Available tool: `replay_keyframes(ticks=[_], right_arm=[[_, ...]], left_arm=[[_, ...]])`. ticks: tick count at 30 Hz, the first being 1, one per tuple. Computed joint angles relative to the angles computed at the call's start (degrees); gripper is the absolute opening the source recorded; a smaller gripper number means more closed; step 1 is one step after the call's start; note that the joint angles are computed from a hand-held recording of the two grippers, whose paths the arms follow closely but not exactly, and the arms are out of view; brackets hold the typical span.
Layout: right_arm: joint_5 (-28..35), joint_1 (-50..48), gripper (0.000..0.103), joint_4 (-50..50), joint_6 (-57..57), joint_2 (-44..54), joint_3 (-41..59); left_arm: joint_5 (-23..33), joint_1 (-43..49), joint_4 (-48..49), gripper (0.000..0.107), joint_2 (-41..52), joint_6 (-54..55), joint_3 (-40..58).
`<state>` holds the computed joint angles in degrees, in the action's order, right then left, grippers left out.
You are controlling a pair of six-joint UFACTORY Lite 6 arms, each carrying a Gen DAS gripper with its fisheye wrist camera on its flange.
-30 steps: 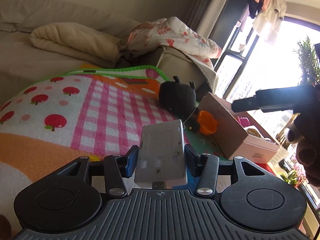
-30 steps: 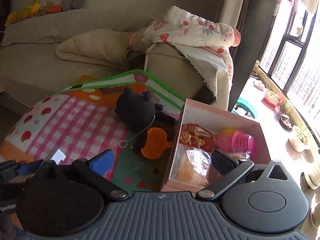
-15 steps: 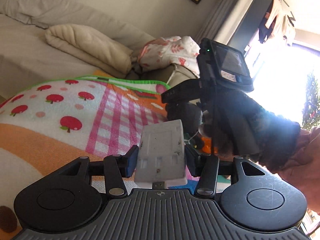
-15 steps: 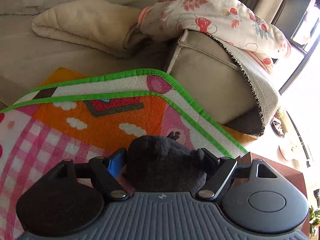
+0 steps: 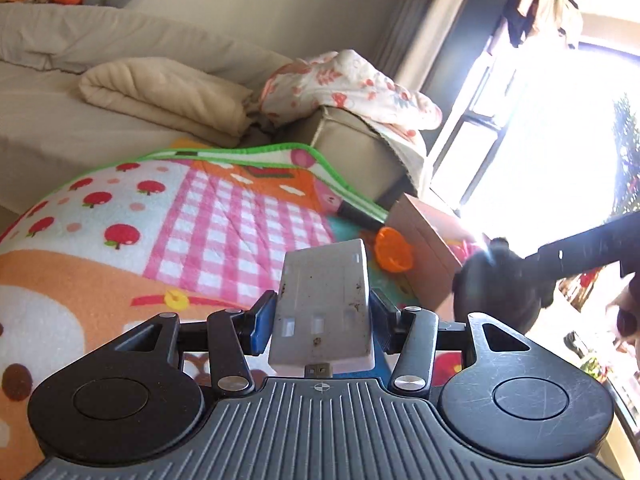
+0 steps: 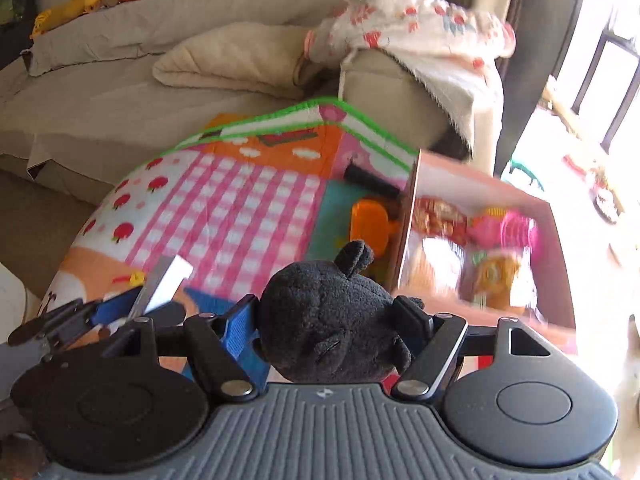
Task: Organize objects
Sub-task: 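Grasp the black plush toy with the right gripper while the left gripper holds the power strip, then carry the power strip into the pink box and release it while the right gripper carries the plush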
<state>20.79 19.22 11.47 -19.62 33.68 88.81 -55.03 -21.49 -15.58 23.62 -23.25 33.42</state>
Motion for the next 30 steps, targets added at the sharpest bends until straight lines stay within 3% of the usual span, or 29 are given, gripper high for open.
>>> replay_keyframes(ticks=[4,10,12,15,19,26,30], right_arm=[[13.51,-7.19,0.074,16.09,-10.87,0.82,-2.11],[10.8,-10.48,0.074,26.1,-21.36,-1.41,-8.47],[6.92,-10.48,0.074,27.76,-23.98,-1.44,-9.44],[1.67,-11.85,0.086,35.63,-33.38,-1.19,-10.62],[-2.37,-14.13,0.093,49.87,-49.29,1.06,-9.96],[-1.72,-18.49,0.098,70.49,-70.66,4.24,-9.08],[-1.34,-20.55,0.098,75.13,-74.1,7.02,-6.88]], left_arm=[[0.74,-4.43,-1.74,0.054,-1.23,2.87,0.65],[2.55,-9.33,-7.83,0.054,-0.69,7.82,2.96],[3.15,-9.59,-8.17,0.054,0.27,7.49,4.11],[5.38,-9.73,-8.3,0.054,1.5,7.88,5.95],[7.36,-10.04,-10.18,0.054,2.72,9.54,7.78],[10.82,-10.95,-12.31,0.054,4.97,11.68,11.58],[12.52,-12.21,-14.45,0.054,5.93,14.91,13.7]])
